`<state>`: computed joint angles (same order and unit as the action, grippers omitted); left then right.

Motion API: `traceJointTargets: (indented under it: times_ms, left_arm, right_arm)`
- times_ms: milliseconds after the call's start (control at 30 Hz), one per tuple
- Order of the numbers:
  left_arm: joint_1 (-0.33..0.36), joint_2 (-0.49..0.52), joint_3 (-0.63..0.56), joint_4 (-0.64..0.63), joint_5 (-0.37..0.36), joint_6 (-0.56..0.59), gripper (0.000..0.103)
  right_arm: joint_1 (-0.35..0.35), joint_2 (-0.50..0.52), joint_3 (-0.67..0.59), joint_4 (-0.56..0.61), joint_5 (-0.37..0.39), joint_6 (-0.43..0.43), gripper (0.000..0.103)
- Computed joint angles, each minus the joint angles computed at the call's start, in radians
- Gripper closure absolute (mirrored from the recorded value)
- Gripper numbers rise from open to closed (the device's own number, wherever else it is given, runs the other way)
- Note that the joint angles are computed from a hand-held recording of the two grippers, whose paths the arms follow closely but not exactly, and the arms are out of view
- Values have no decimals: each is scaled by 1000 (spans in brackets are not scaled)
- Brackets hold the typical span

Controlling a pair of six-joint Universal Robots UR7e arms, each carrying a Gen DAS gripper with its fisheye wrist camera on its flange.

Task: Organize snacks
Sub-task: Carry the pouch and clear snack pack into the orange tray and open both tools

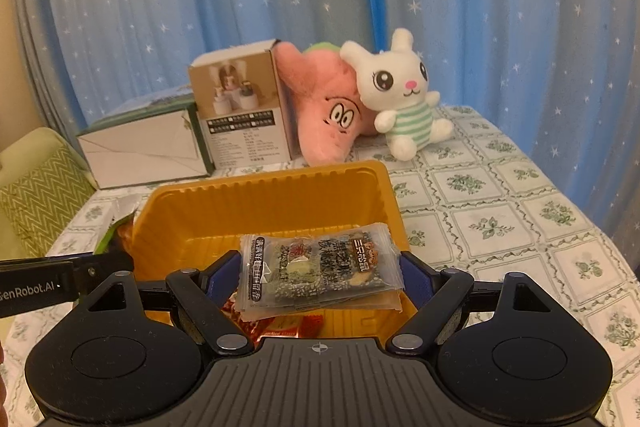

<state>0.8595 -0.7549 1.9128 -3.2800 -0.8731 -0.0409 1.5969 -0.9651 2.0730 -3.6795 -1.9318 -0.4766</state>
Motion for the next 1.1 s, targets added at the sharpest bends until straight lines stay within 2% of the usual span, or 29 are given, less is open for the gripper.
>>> traceJointTargets:
  times_ms: [300,367,400,967,1100]
  left_arm:
    - [32,32,-46,4,-7,10,76]
    - [33,38,-52,4,3,31,72]
    - [32,38,-52,2,9,35,68]
    - [29,19,-19,-28,7,19,65]
    - [26,20,-19,-28,7,23,60]
  right_arm:
    - [-9,29,-33,27,-11,18,20]
    - [-10,30,-33,25,-11,16,20]
    - [-11,29,-31,25,-10,16,20]
    - [-10,35,-30,4,-5,20,20]
    - [-17,30,-28,23,22,20,18]
